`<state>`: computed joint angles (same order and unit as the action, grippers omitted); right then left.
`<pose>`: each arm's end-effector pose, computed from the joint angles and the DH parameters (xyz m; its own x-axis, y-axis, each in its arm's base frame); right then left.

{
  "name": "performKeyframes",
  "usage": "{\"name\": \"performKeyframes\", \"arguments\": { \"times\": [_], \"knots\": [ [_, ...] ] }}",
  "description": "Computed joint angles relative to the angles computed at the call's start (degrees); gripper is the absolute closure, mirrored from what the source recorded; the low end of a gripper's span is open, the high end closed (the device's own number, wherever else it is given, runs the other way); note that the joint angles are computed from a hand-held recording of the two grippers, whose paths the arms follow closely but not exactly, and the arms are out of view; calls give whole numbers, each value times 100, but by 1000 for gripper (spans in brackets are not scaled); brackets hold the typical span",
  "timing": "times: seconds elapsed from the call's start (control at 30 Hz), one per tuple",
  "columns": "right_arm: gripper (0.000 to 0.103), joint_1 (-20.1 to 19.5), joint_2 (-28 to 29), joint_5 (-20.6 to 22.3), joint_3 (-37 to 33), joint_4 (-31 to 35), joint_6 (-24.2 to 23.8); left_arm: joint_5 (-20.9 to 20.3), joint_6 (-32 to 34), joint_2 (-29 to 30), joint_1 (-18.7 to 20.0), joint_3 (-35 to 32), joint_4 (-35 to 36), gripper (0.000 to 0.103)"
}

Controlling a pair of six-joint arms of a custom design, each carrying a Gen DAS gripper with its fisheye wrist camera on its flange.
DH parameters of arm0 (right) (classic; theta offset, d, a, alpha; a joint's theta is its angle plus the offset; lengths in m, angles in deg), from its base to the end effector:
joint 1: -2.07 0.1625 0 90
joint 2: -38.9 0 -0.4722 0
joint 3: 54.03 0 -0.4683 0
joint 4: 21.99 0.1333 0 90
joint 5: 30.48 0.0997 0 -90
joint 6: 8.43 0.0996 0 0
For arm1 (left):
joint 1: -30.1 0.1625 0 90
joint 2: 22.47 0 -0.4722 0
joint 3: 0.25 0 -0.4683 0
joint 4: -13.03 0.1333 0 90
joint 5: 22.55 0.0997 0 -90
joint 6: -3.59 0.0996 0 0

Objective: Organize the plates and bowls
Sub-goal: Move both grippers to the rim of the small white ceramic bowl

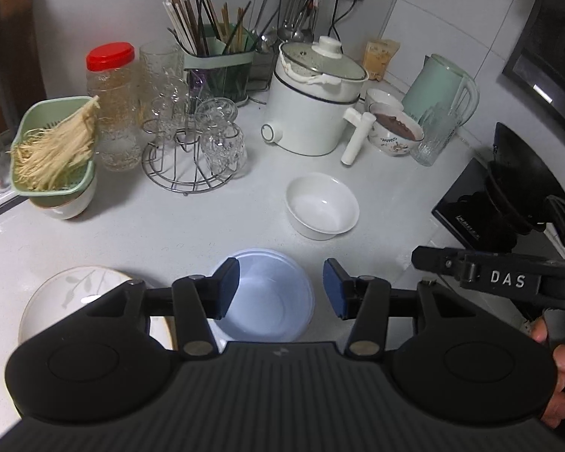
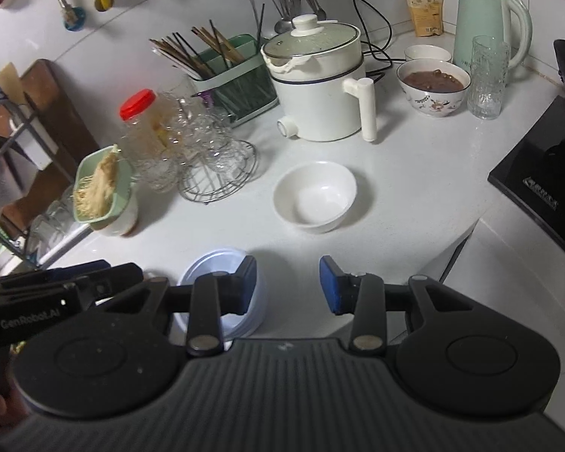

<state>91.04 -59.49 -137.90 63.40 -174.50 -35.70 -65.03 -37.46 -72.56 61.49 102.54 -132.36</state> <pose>0.0943 -0.5133 0.4765 -0.8506 -0.1342 0.5083 -0.4238 0.7472 -0.5120 -0.4809 -0.5356 0.0897 -0.8475 0.0795 -0.5248 0.3926 0.7591 -0.5192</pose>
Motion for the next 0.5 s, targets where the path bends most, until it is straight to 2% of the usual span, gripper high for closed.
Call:
{"name": "performKeyframes", "arguments": {
  "times": [0.13,0.33,0.5],
  "knots": [
    [63,-84,281,-9,-135,-273,-81,-125,263,227,245,-279,-180,47],
    [62,-256,570,125,-309,-519,-70,9,790,567,584,-854,-155,42],
    [53,-499,762,390,-407,-728,-262,-34,1115,861,810,-1328,25,37]
  ]
}}
